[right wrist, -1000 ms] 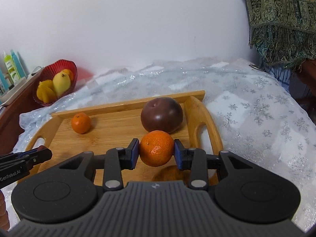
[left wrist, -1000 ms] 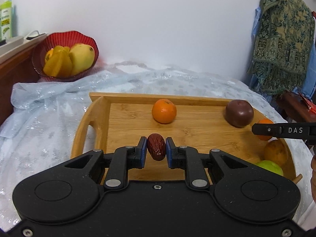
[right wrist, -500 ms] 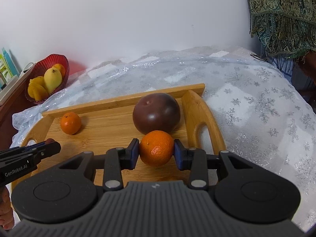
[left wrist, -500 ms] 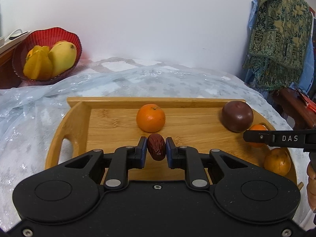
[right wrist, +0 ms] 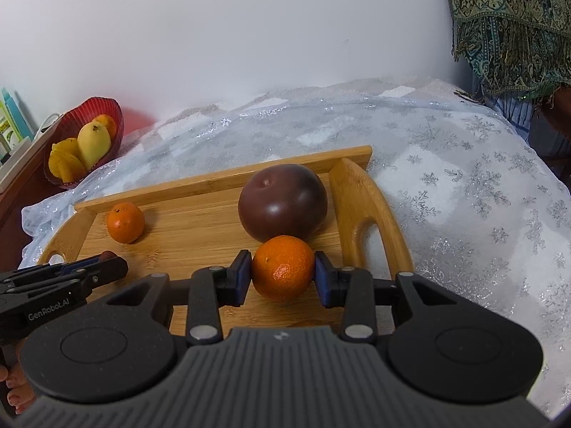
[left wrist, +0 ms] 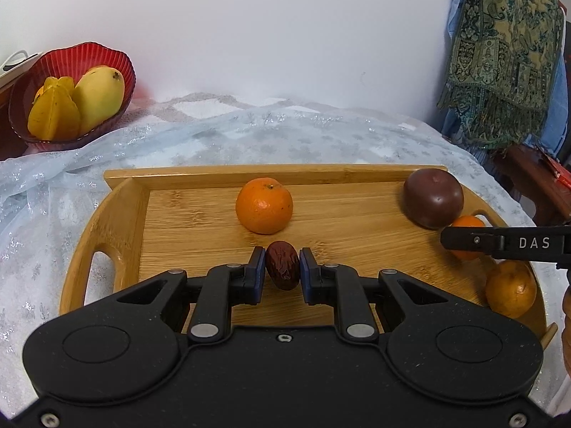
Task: Organize fruits
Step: 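Carry the red date and mandarin over the tray with both tools, then open the left tool to drop the date while the right tool releases the mandarin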
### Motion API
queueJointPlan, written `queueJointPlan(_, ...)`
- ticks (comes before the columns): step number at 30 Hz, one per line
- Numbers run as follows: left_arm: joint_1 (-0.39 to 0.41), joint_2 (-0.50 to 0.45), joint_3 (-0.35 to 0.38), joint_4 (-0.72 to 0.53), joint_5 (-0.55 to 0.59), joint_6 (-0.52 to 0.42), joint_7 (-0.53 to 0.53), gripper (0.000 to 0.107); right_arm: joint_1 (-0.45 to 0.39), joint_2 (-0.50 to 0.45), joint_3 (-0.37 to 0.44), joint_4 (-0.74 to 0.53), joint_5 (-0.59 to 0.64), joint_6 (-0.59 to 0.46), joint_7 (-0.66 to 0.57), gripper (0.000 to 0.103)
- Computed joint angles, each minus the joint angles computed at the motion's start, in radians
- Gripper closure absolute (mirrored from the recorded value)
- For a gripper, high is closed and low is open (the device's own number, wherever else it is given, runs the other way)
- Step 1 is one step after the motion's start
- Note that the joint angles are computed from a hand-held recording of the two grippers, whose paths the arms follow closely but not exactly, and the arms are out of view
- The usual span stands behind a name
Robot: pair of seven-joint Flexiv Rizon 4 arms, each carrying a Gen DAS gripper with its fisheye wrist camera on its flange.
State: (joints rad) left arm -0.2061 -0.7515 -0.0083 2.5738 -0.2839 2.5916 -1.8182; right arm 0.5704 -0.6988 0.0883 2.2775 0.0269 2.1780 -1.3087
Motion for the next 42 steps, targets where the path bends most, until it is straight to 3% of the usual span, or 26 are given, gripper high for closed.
queueJointPlan(32, -0.066, -0.008, 0.006, -0.017, -0.116, -0.016, 0.026, 0.088, 0.005, -0.012, -0.003, -0.010, 0.006, -0.005, 0.002, 0.056)
queueJointPlan(37, -0.085, 0.004, 0.008, -0.006, -0.140, -0.027, 0.034, 0.077, 0.019, -0.006, -0.008, -0.001, 0.023, 0.009, 0.001, 0.055)
queueJointPlan(39, -0.096, 0.012, 0.009, 0.003, -0.154, -0.032, 0.038, 0.071, 0.035, -0.004, -0.016, 0.005, 0.041, 0.028, -0.010, 0.042)
queueJointPlan(42, -0.105, 0.020, 0.010, 0.024, -0.159, -0.024, 0.029, 0.066, 0.043, 0.000, -0.015, 0.016, 0.063, 0.049, -0.017, 0.039)
